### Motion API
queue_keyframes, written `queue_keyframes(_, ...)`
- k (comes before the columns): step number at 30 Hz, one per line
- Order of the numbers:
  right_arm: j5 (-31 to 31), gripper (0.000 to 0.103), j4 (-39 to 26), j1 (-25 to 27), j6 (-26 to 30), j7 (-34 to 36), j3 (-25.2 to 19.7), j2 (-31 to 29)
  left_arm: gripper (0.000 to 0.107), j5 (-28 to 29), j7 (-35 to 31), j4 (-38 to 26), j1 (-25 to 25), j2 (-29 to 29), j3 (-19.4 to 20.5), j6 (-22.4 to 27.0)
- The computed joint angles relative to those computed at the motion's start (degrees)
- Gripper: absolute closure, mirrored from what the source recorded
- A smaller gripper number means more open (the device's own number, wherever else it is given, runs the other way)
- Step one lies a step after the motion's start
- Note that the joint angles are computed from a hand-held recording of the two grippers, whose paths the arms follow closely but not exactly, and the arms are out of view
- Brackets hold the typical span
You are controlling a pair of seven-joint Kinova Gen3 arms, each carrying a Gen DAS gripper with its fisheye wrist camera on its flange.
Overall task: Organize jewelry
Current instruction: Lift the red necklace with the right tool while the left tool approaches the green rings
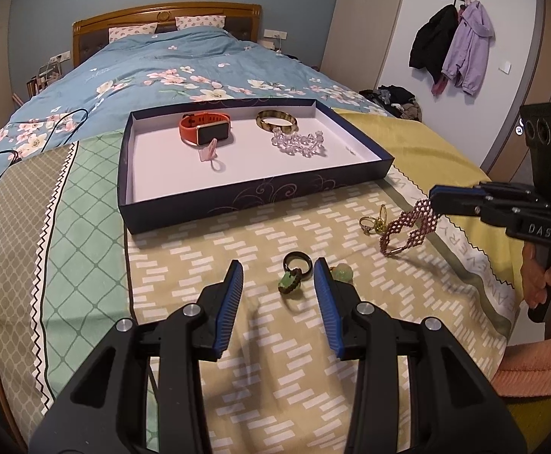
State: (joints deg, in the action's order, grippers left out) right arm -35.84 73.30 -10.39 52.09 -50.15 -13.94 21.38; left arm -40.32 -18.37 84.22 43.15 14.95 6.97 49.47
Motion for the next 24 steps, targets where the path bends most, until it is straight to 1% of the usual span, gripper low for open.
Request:
queue_keyframes(14,-1.33,0.097,-0.16,0.21,-0.72,0.19,-0.28,0.03,0.069,2.04,-3.40,-1.51,0.15,1.49,-0.13,0.39)
queue_keyframes(20,0.04,0.097,-0.44,-0.11,-0.36,-1.86,0.50,0.58,0.070,3.65,-4.74,-1.74,-0.39,1.85,-0.43,-0.23)
queue_keyframes(21,0.28,0.097,-0.54,-0.12,-0.21,-2.29,0.59,0.73,0.071,4.16,-5.20,-2.06,-0.62,2.09,-0.43,-0.09)
queue_keyframes(24,1.40,0.097,-0.29,-0.37,-0.58,-3.37,0.92,0.77,0.077,5.38,-6.04,-2.63,-0.88,2.52,-0.58,0.30)
